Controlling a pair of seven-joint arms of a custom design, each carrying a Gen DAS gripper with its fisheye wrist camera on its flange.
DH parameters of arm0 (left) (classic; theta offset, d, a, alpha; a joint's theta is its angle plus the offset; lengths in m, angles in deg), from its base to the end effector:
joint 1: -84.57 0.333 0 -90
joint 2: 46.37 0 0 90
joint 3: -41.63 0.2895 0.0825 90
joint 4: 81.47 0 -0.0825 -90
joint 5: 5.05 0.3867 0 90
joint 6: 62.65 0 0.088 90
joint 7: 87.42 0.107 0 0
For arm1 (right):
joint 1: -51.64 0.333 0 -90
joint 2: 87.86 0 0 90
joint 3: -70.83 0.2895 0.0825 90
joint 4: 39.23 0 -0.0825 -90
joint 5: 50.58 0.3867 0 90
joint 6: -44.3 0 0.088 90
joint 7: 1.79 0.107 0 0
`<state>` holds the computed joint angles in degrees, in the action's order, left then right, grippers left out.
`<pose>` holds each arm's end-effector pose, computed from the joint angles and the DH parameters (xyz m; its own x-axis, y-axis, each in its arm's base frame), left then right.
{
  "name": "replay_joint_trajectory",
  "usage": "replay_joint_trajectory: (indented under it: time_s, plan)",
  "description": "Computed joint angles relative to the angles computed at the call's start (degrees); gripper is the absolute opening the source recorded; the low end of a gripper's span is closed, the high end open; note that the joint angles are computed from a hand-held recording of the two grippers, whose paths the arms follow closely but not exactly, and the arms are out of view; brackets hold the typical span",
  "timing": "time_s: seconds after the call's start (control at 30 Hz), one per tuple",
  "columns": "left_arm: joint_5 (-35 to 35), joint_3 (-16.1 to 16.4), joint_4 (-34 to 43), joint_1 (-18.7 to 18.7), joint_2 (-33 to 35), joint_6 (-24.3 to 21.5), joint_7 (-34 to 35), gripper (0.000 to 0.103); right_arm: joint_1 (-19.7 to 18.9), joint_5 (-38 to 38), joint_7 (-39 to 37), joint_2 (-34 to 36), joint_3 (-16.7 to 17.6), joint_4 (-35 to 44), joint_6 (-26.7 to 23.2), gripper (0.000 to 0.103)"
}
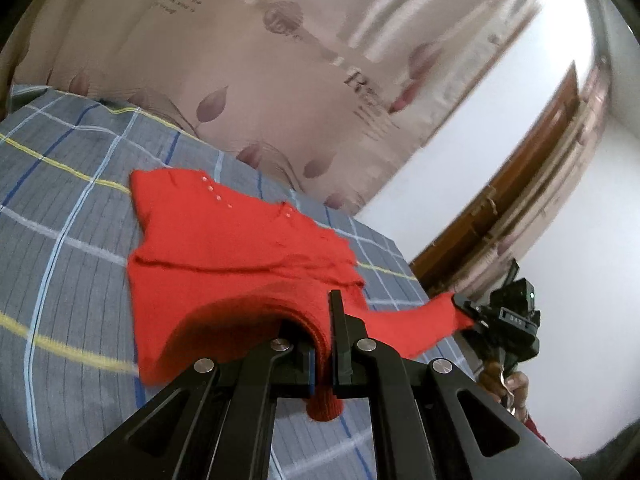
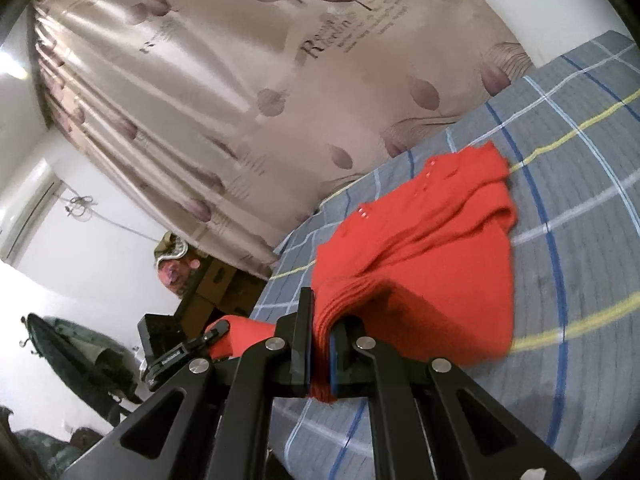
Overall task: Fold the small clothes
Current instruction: 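Fold the held hem up over the body toward the collar with both grippers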
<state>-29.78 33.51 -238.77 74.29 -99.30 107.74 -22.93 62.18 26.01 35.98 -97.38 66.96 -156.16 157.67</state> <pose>0.3349 -0.0909 0.5880 0.0649 -0.7629 0.6433 -0.4760 -0.5903 -0.6520 0.5298 0.1221 0.5448 0.5833 -0.3733 -0.7214 -0.7853 -0.0322 -0.6183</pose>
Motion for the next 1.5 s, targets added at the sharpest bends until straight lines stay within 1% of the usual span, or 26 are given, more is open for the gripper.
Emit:
replay_joint_trajectory:
  time_s: [0.07,0.17,0.2,0.47,0.6,0.7,0.77,1.13,1.37,1.47,1.5]
  plan:
    - [-0.43,1.59,1.23,-0.43,2.89,1.29,0.72,0.005,0.15,-0.66,1.52,3.59,0.53,3.77,0.82,0.006]
    - [-0.92,3.12,3.28,0.30,7.07,2.01,1.49,0.004,-0.22,-1.90,3.68,8.59,1.92,8.88,2.27,0.006]
    - [-1.39,4.25,4.16,-0.08,8.92,2.64,2.15,0.005,-0.51,-2.20,4.43,10.08,2.42,10.44,2.37,0.006]
    - [-3.18,6.13,9.38,1.90,18.12,3.95,4.80,0.005,-3.03,-5.73,10.24,21.60,7.29,23.08,4.23,0.006]
    - [-1.47,4.02,12.42,5.71,22.27,3.33,5.01,0.005,-4.00,-8.01,13.45,26.45,9.69,28.92,5.40,0.006]
    - [-1.68,4.33,14.00,6.10,24.56,3.55,5.45,0.005,-4.71,-9.59,15.88,29.89,11.34,33.04,6.06,0.006]
    - [-0.89,3.54,15.28,7.53,26.23,3.51,5.31,0.005,-5.25,-10.36,17.20,31.94,12.39,35.53,6.43,0.006]
    - [1.15,2.61,20.17,10.67,32.69,4.79,4.89,0.005,-6.54,-15.64,23.56,40.47,16.83,46.13,8.18,0.006]
    - [1.83,3.00,22.76,11.27,36.35,4.66,5.35,0.005,-6.54,-19.26,27.83,45.83,18.72,51.89,9.09,0.007]
    - [2.80,2.43,23.75,12.37,37.48,4.00,4.53,0.013,-7.43,-18.56,27.82,47.39,20.18,53.17,9.31,0.010]
    - [3.16,1.97,23.83,13.02,37.81,4.50,3.49,0.025,-7.62,-18.31,28.18,47.70,20.42,53.36,9.67,0.011]
